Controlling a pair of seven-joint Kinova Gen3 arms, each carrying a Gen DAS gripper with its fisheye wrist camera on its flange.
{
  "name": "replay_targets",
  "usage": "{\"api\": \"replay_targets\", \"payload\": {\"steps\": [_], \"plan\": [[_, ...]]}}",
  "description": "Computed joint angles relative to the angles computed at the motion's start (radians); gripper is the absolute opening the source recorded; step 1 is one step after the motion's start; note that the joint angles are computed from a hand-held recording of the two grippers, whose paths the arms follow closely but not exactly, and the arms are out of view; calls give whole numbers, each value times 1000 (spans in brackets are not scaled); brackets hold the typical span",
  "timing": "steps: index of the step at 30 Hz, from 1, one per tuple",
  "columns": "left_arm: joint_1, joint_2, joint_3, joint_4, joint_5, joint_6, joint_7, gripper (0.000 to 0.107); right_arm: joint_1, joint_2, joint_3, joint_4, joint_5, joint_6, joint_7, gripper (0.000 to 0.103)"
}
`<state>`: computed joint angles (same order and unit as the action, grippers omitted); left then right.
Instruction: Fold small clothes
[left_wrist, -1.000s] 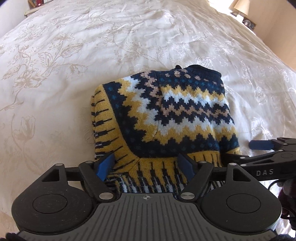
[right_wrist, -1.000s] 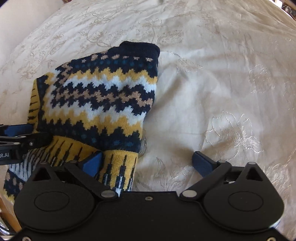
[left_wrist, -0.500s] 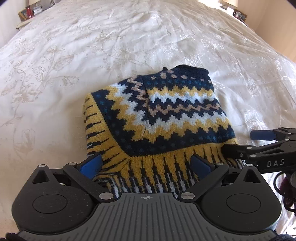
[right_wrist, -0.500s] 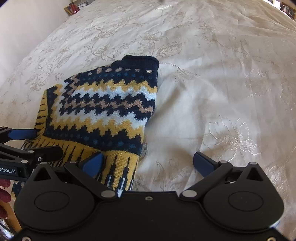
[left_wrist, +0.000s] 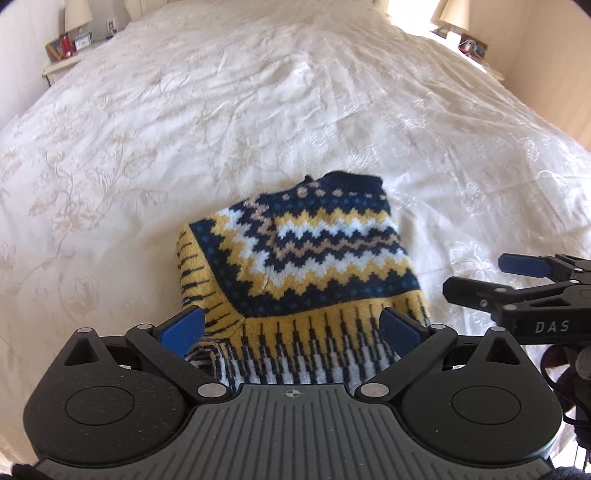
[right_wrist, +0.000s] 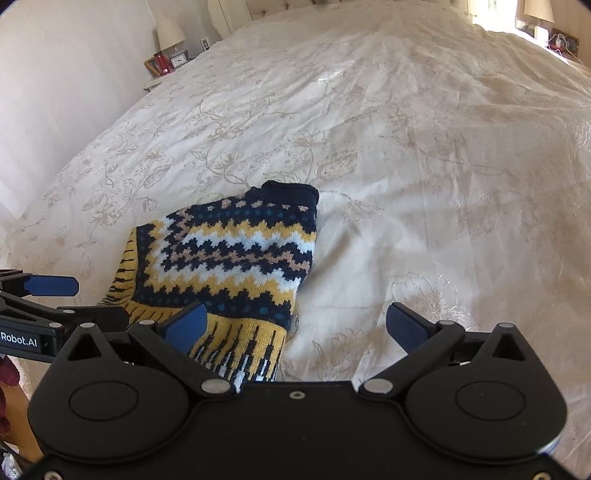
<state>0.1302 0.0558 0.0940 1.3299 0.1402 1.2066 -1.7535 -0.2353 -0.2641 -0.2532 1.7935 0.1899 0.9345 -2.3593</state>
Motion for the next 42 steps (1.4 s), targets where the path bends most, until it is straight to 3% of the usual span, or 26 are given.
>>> {"api": "replay_targets", "payload": {"steps": [4, 13, 16, 20, 24, 27, 30, 35, 42], "plan": [[10, -31, 6, -3, -12, -22, 20, 101, -3, -22, -11, -2, 2, -1, -1, 102], [64, -46, 31, -61, -184, 38, 229, 100, -9, -86, -41, 3, -24, 2, 17, 102], [72, -56, 36, -76, -214, 75, 263, 91, 9, -107, -78, -12, -22, 28, -10, 102], [68, -81, 34, -84, -214, 127, 280, 91, 44, -138, -157, -37, 20, 62, -66, 102], [56, -122, 33, -71, -211, 158, 290, 91, 110, -132, -289, -122, 102, 189, -167, 102], [48, -150, 41, -61, -230, 182, 312, 91, 124, -113, -342, -186, 129, 288, -228, 102], [38, -175, 43, -50, -231, 207, 319, 91, 108, -86, -357, -242, 131, 378, -278, 102], [30, -216, 64, -30, -271, 237, 334, 91, 57, -80, -370, -275, 146, 438, -334, 102], [2, -267, 39, 1, -224, 246, 288, 91, 20, -57, -443, -318, 193, 515, -422, 102]]}}
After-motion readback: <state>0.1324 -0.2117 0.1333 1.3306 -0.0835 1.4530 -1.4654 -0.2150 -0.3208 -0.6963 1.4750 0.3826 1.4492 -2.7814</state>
